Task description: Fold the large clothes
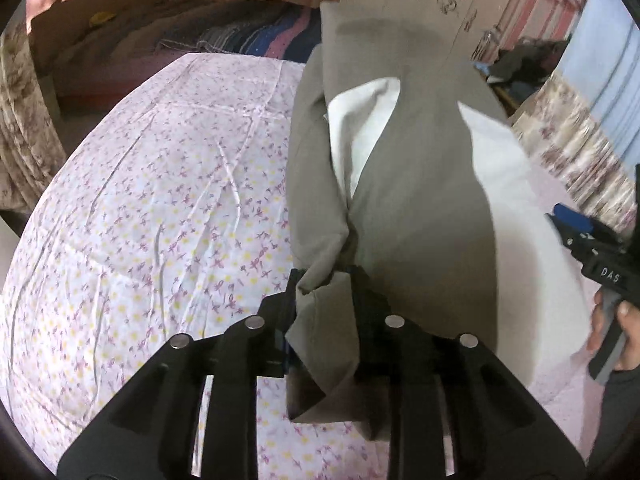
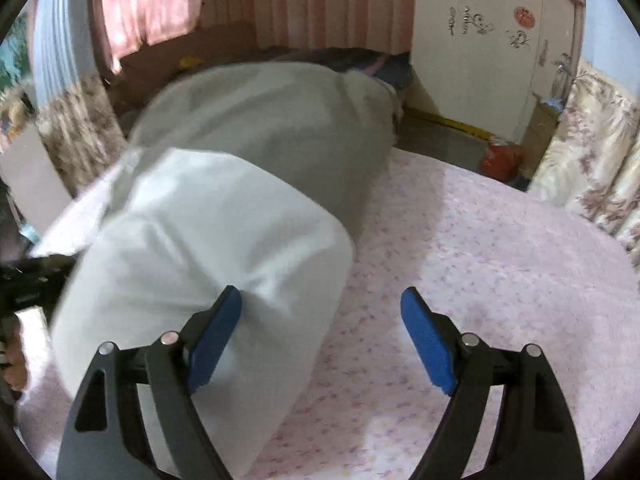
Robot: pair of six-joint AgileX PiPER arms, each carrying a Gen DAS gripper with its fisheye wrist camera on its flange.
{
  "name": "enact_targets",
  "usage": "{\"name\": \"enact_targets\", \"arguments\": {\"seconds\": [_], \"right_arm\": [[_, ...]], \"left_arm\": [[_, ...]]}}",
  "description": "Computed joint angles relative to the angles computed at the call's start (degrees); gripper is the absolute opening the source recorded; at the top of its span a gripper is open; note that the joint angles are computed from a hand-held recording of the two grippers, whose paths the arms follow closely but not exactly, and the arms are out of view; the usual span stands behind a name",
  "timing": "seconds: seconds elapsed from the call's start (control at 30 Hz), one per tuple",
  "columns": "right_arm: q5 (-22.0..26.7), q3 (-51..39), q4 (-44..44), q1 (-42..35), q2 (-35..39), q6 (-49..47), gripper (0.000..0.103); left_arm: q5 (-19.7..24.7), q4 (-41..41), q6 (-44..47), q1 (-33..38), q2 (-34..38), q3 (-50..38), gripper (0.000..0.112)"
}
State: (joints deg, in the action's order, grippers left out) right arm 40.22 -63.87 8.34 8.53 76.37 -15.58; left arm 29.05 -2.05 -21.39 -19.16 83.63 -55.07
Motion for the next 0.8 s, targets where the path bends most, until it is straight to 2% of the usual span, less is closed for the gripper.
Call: {"name": "enact_targets", "arguments": {"seconds": [0.17, 0.27, 0.3, 0.33, 0.37, 0.4, 0.5, 0.6, 0.67, 0.8], "right_arm": [[1.2, 0.0, -1.7, 0.1, -2.3, 0.6, 0.078], [0.9, 1.0, -3.2, 0.7, -5.5, 1.5, 0.079], [1.0, 1.4, -2.7, 0.5, -6.5, 1.4, 0.079], [1.5, 1.3, -1.2, -0.4, -7.3, 0.6, 0.08], [2.2, 1.2, -0.1, -1.0, -8.3, 0.3, 0.081], [2.4, 1.6, 0.4, -1.1, -9.4, 1.0, 0.085], [4.2, 1.5, 6.4, -4.2, -11.1, -0.8, 0.089], [6.2, 1.9, 14.5, -8.1, -12.1, -3.2, 0.095], [7.3, 2.8, 19.0, -9.9, -12.3, -4.9, 0.095], [7.7, 5.2, 22.2, -10.7, -13.2, -5.9, 0.095]], "left_arm": [[3.9, 10.9, -6.3, -2.9, 1.0, -3.3, 0.026], [7.0, 24.2, -17.4, -6.4, -2.5, -2.7, 0.059], [8.0, 26.9, -19.7, -7.2, -3.8, -2.5, 0.081], [8.3, 27.8, -20.3, -7.3, -5.7, -2.0, 0.093], [8.1, 28.5, -21.1, -7.0, -7.9, -1.3, 0.095], [8.6, 27.2, -19.6, -6.4, -8.8, -1.9, 0.097], [9.9, 22.6, -14.6, -4.4, -10.1, -3.4, 0.1], [10.9, 23.9, -15.4, -4.9, -10.3, -3.6, 0.1], [11.4, 24.1, -15.9, -5.6, -9.6, -4.3, 0.1], [10.5, 24.0, -16.2, -6.2, -9.0, -3.6, 0.1]]}}
